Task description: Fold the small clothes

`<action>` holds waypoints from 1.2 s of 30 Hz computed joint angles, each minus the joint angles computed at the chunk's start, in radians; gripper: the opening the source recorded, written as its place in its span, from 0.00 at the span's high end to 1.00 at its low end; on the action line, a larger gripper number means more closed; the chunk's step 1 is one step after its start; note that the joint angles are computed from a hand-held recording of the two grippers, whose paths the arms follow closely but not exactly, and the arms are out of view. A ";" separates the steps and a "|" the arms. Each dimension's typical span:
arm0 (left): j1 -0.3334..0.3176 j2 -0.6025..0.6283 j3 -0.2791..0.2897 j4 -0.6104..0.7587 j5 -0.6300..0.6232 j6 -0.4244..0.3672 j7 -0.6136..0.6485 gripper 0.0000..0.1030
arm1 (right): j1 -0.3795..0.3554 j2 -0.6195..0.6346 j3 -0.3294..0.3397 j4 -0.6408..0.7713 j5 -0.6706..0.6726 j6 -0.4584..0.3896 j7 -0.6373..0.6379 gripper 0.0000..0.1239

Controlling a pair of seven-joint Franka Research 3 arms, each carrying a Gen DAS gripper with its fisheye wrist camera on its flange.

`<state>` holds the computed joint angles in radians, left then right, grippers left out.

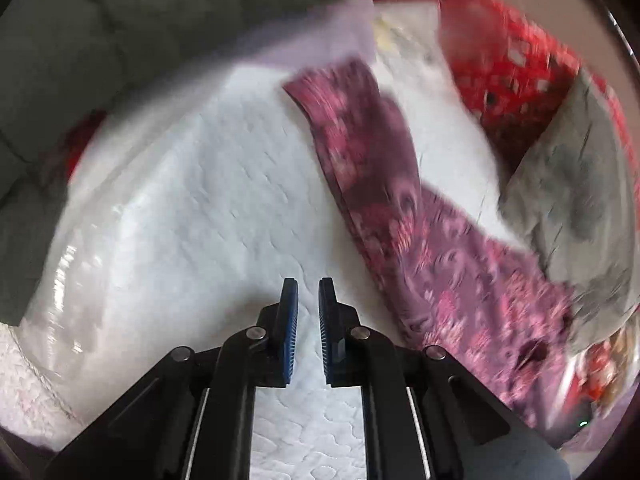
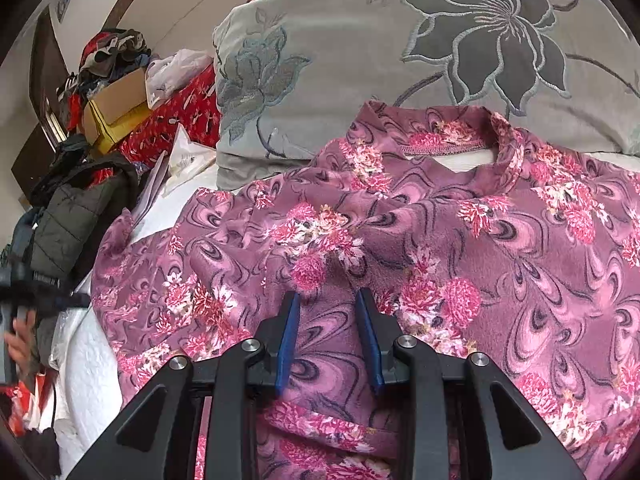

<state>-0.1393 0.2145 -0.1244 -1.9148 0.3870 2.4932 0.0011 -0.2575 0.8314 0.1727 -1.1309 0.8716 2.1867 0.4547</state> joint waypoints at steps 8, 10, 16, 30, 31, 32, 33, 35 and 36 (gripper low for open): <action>0.025 0.146 0.051 0.215 0.054 -0.043 0.008 0.44 | -0.008 0.014 0.004 0.022 0.005 -0.024 0.011 0.75; 0.043 0.207 0.048 0.282 0.007 -0.081 0.038 0.44 | -0.013 0.022 0.007 0.034 0.008 -0.038 0.017 0.75; 0.023 0.363 0.076 0.472 -0.030 -0.167 0.059 0.72 | -0.029 0.067 0.017 0.102 0.016 -0.101 0.053 0.75; -0.019 0.007 0.057 0.042 0.187 -0.167 -0.162 0.94 | -0.039 0.093 0.026 0.139 0.019 -0.130 0.074 0.75; -0.003 -0.025 0.051 -0.024 0.182 -0.093 -0.188 0.94 | -0.039 0.093 0.027 0.139 0.019 -0.130 0.074 0.75; 0.010 -0.050 0.048 -0.084 0.177 -0.018 -0.228 0.94 | -0.038 0.092 0.026 0.138 0.017 -0.127 0.073 0.75; 0.022 -0.073 0.053 -0.146 0.193 0.077 -0.298 0.93 | -0.038 0.092 0.026 0.136 0.017 -0.125 0.072 0.75; 0.038 -0.081 0.062 -0.202 0.244 0.205 -0.391 0.85 | -0.037 0.089 0.025 0.133 0.014 -0.123 0.070 0.75; 0.045 -0.076 0.068 -0.213 0.274 0.254 -0.430 0.71 | -0.036 0.088 0.025 0.131 0.014 -0.121 0.070 0.75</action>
<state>-0.0948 0.1387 -0.0561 -2.1276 0.6615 2.7471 -0.4287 -0.2938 0.9189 0.1972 -0.9999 0.8857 2.0655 0.5243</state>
